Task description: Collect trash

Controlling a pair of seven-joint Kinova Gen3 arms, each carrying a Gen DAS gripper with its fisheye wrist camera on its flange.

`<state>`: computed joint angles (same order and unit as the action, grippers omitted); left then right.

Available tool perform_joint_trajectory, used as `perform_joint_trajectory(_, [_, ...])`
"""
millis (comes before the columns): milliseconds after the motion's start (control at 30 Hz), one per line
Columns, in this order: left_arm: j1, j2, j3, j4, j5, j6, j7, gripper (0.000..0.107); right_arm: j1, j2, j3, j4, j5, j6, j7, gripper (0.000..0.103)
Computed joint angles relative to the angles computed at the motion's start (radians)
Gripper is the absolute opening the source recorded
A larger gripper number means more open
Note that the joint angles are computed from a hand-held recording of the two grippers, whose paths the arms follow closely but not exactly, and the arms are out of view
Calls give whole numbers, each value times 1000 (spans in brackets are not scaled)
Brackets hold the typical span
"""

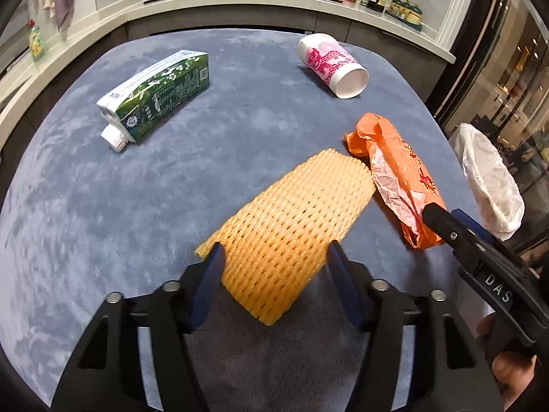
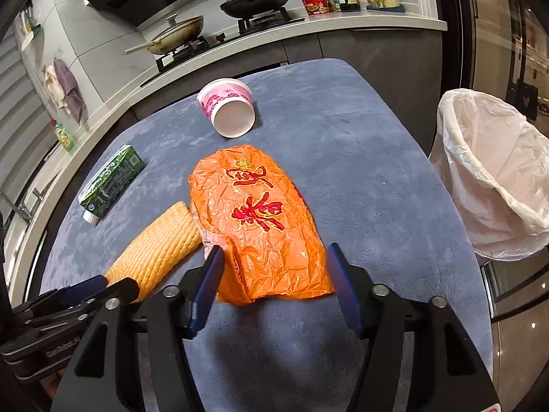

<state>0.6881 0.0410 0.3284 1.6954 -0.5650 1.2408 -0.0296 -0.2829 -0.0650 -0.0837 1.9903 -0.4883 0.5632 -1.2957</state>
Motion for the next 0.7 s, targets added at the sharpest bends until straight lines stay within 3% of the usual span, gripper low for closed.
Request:
perform_joint_trajectory(133, [1,6,0,-10,-1,3,-16,31,1,1,8,-5,-45,21,56,31])
perform_joint_trajectory(167, [3,8,0,-13,1,3,-20,25,-8,-4,11,-5,-36,20,54,24])
perform_joint_trajectory(200, [6,11,1,-18,0,7,-23,17,-3,-7,-4,-6,-12,18,41,11])
perform_joint_trajectory(367, [27,28,-1,-45,-5,23,-28,11,-5,-11,8,-4,-25,34,62,9])
perform_joint_trajectory(433, [29,25,-5,-46,-1,19,-26,11,2,-23,9,-1,-21,29,44,14])
perform_joint_trajectory(500, [32,25,-6,-47,-1,19,-23,11,4,-26,17,-3,-29,36,43,43])
perform_joint_trajectory(567, [31,28,-9,-49,3,20,-23,11,6,-34,31,6,-65,29,66,56])
perform_joint_trajectory(700, [27,33,-16,-51,16,11,-19,11,4,-14,19,-10,-48,42,52,71])
